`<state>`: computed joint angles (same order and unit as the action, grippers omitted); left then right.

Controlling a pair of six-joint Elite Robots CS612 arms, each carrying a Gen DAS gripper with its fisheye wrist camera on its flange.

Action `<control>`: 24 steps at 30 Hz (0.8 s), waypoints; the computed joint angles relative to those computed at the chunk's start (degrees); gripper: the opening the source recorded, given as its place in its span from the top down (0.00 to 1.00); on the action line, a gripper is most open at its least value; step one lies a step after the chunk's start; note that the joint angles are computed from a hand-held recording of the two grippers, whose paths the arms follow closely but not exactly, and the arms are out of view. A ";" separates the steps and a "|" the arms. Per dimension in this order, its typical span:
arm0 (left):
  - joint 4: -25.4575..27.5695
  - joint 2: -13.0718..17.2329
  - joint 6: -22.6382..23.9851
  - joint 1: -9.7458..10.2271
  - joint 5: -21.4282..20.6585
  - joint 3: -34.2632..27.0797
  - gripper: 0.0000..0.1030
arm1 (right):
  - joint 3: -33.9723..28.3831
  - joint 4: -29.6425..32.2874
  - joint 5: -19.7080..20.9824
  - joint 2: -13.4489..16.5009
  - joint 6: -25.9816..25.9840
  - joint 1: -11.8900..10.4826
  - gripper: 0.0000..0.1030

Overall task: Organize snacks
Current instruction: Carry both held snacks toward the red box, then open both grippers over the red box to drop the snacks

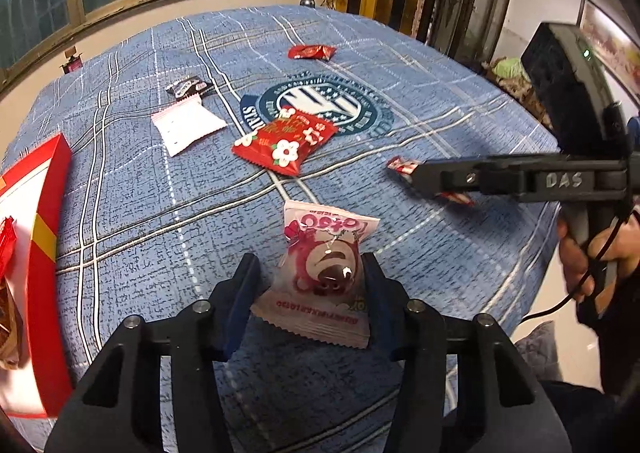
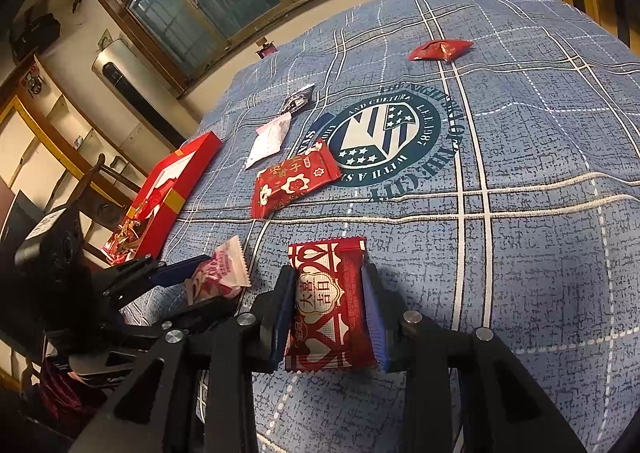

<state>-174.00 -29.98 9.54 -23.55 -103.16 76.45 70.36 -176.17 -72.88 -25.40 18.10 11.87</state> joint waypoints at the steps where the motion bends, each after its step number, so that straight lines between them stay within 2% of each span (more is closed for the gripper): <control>1: -0.47 -0.21 -0.09 0.04 -0.20 0.31 0.52 | -0.03 0.30 -0.23 -0.07 -0.12 0.08 0.67; 8: -5.60 -1.87 -0.91 0.49 -0.57 2.73 0.52 | -1.59 2.92 0.54 0.12 -0.91 0.67 0.67; 14: -10.73 -3.15 -4.89 2.28 1.65 4.77 0.52 | -6.11 6.72 2.04 1.16 -4.32 2.16 0.67; 16: -11.50 -3.43 -6.23 3.11 2.79 5.08 0.52 | -9.19 8.88 3.42 2.13 -5.83 2.79 0.67; 19: -13.47 -3.89 -8.17 4.35 6.70 5.62 0.52 | -15.18 12.47 5.71 4.36 -7.46 3.81 0.67; 22: -14.07 -4.27 -9.70 5.66 9.95 5.85 0.52 | -23.90 16.51 7.15 7.81 -9.04 5.20 0.67; 24: -14.22 -4.41 -10.59 6.52 12.43 5.81 0.52 | -32.21 19.19 10.15 11.50 -8.88 6.04 0.67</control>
